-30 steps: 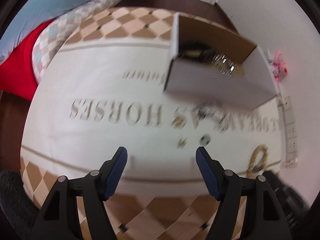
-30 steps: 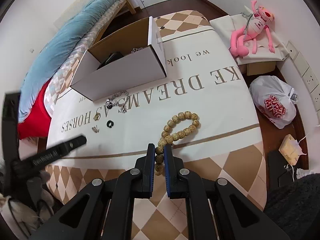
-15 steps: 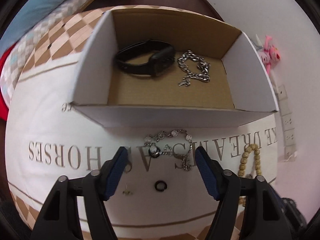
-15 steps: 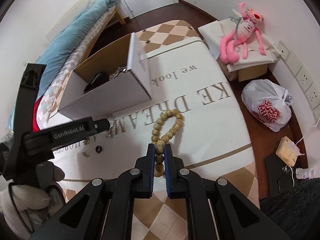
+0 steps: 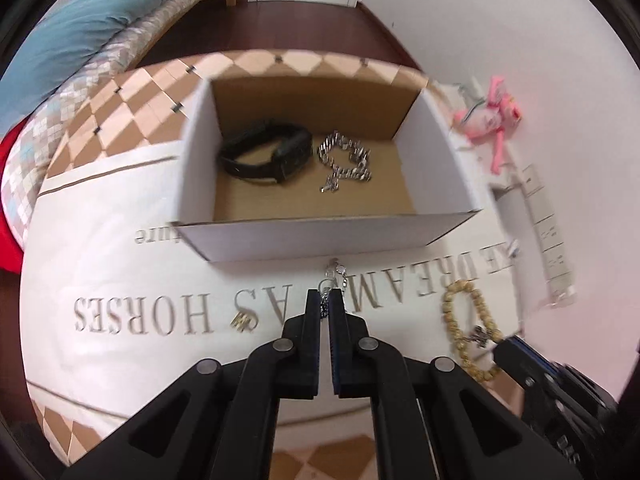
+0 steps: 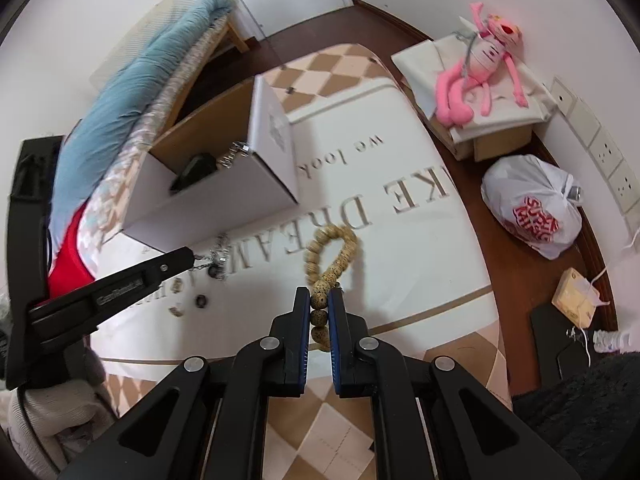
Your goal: Organize jewelry
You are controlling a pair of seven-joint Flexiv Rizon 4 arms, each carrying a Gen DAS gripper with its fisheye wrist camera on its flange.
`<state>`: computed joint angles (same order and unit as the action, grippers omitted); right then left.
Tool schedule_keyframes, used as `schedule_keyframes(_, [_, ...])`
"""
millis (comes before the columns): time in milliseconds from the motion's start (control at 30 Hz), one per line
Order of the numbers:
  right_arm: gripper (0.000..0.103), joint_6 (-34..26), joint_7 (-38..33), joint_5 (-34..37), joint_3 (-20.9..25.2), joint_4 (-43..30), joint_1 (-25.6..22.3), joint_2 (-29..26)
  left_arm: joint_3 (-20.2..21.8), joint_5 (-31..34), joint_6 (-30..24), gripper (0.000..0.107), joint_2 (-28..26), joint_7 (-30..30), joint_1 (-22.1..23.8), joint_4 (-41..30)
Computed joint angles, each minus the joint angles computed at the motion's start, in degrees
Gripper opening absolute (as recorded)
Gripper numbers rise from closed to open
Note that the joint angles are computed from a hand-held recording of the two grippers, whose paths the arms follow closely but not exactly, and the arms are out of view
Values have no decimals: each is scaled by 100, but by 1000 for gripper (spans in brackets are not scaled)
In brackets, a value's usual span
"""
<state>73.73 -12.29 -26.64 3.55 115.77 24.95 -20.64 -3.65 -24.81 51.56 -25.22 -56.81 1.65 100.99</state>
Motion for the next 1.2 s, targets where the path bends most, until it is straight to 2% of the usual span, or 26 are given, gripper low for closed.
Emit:
schedule_keyframes(133, [9,48,-237,103,117,-94,-81,142,-55,-444,-273,2,436,388,237,202])
schedule_keyframes(300, [9,69,-738,356,291,-440,-238,278,-14,-911,-703,2,691,649,354,-5])
schedule_keyframes(533, [9,-75,-1662,824,444,-1485,-413,41,18,-1193,-1105,2,437,651,463,-880])
schedule_keyframes(633, [9,-421,-2146,945,447,-2173,-439,-321,14,-983,-1145,2,99,474,445,-1411])
schedule_keyframes(900, [9,-1896,-3356,1477,484,-4060,-463,-1548,46,-86,-1883,2,-972,-310,372,-2870])
schedule_keyframes(1067, [9,-2402,-3597,1476,273,-4604,-316,-1932,233,562,-2282,5,-1370,-813,208,-3502])
schedule_keyframes(1133, [10,-2964,-3943,1795,518,-5006,-465,-2161,285,779,-2399,6,-1444,-986,170,-3617])
schedule_keyframes(1200, [13,-3314,-3953,1864,438,-5072,-415,-2218,321,929,-2410,7,-1457,-1114,154,-3619])
